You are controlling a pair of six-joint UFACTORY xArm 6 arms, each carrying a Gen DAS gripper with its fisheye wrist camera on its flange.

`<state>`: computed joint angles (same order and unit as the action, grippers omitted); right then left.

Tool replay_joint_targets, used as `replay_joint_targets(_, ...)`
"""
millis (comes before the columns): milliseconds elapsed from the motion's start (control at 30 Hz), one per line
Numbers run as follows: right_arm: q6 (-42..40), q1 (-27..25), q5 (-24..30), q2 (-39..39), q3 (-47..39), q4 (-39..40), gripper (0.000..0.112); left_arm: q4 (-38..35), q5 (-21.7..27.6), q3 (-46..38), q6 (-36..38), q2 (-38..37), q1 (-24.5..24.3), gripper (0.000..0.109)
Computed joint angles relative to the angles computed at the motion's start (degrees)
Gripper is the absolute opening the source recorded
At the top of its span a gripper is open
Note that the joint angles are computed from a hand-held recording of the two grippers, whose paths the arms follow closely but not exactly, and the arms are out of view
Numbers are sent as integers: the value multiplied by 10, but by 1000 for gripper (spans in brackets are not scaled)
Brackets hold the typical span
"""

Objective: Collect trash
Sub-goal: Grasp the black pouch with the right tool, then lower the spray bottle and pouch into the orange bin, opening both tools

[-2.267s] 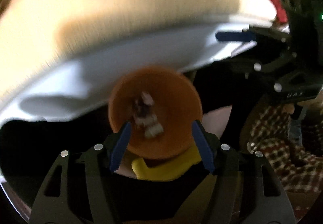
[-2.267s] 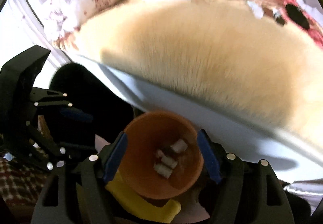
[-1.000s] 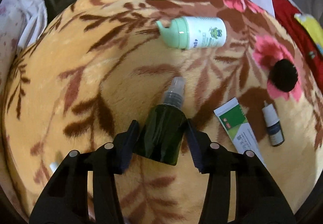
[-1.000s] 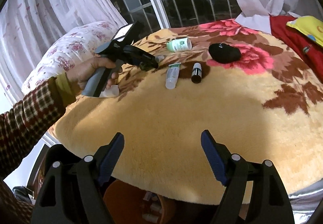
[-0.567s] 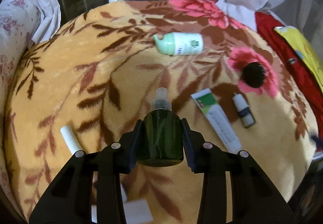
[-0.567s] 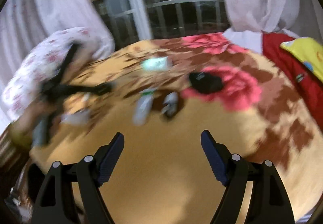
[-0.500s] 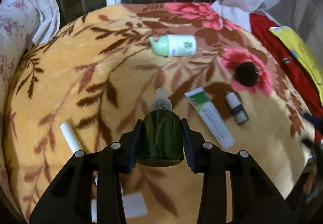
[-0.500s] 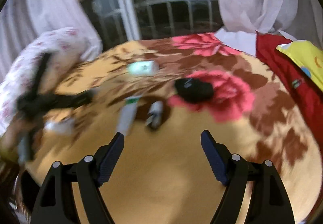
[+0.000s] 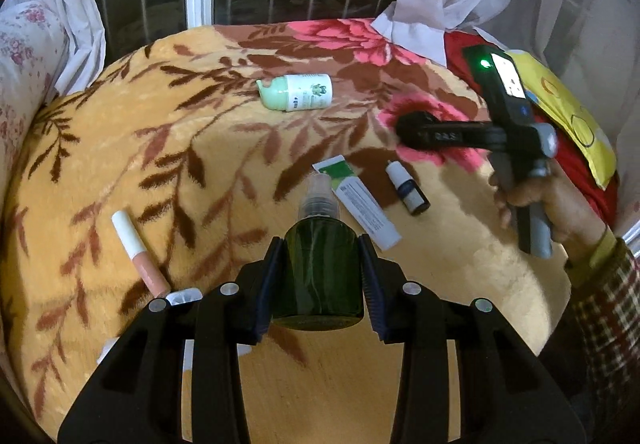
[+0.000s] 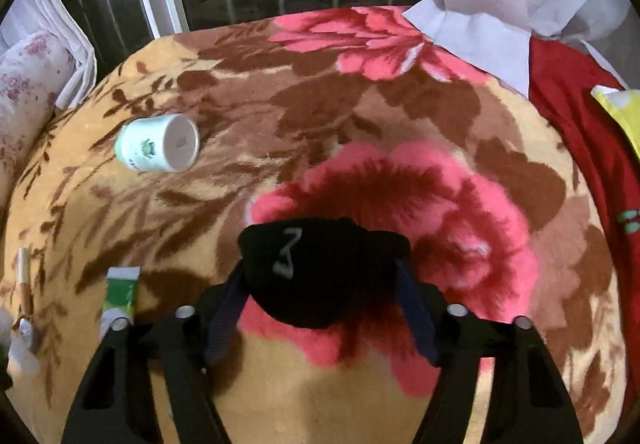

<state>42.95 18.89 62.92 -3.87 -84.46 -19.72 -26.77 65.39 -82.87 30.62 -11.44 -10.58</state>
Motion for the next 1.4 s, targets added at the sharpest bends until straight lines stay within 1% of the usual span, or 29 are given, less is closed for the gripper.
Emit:
replay_joint_targets(33, 4, 3, 6, 3, -7, -2, 58, -1, -2, 4, 3, -4, 1, 37)
replay_joint_targets(133, 11, 18, 16, 1, -18, -22, 53, -12, 3, 16, 11, -15, 7, 37)
replay_joint_targets(267, 30, 39, -2, -34, 9, -44, 52, -27, 10, 36, 25, -36, 17, 37)
replay_joint_targets(367, 36, 58, -4, -58, 21, -56, 52, -38, 19, 47, 32, -52, 26, 37)
replay_joint_targets(433, 42, 77, 1, -75, 27, -75, 52, -41, 20, 58, 38, -68, 31, 37)
replay_joint_targets(567, 60, 122, 0, -117, 44, -95, 52, -62, 43, 79, 55, -107, 54, 37)
replay_joint_targets(633, 70, 161, 7, -137, 49, -109, 52, -71, 58, 92, 66, -129, 68, 37)
replay_joint_targets(767, 101, 264, 18, -170, 64, -127, 52, -86, 110, 130, 100, -190, 112, 37)
replay_joint_targets(833, 117, 331, 19, -182, 74, -127, 53, -91, 152, 152, 124, -224, 144, 37)
replay_joint_targets(867, 123, 353, 19, -184, 79, -125, 53, -91, 169, 161, 133, -236, 157, 37)
replay_joint_targets(900, 134, 385, 16, -186, 85, -122, 53, -91, 198, 173, 148, -254, 178, 37)
replay_joint_targets(933, 140, 402, 9, -187, 91, -115, 53, -86, 220, 181, 160, -266, 191, 37)
replay_joint_targets(1000, 151, 432, -16, -182, 109, -73, 53, -74, 267, 204, 178, -292, 220, 37)
replay_joint_targets(1067, 162, 447, -36, -174, 128, -44, 53, -48, 312, 229, 195, -310, 238, 37)
replay_joint_targets(1100, 160, 451, -46, -168, 141, -19, 53, -38, 323, 243, 196, -320, 241, 37)
replay_joint_targets(1200, 168, 452, -88, -159, 196, 47, 53, -2, 345, 292, 195, -340, 250, 37)
replay_joint_targets(1267, 171, 454, -104, -155, 223, 73, 53, 16, 355, 314, 194, -346, 256, 37)
replay_joint_targets(1333, 158, 454, -133, -143, 249, 118, 53, 36, 353, 340, 191, -354, 255, 37)
replay_joint_targets(1400, 146, 460, -138, -123, 257, 146, 54, 53, 351, 357, 186, -358, 248, 37)
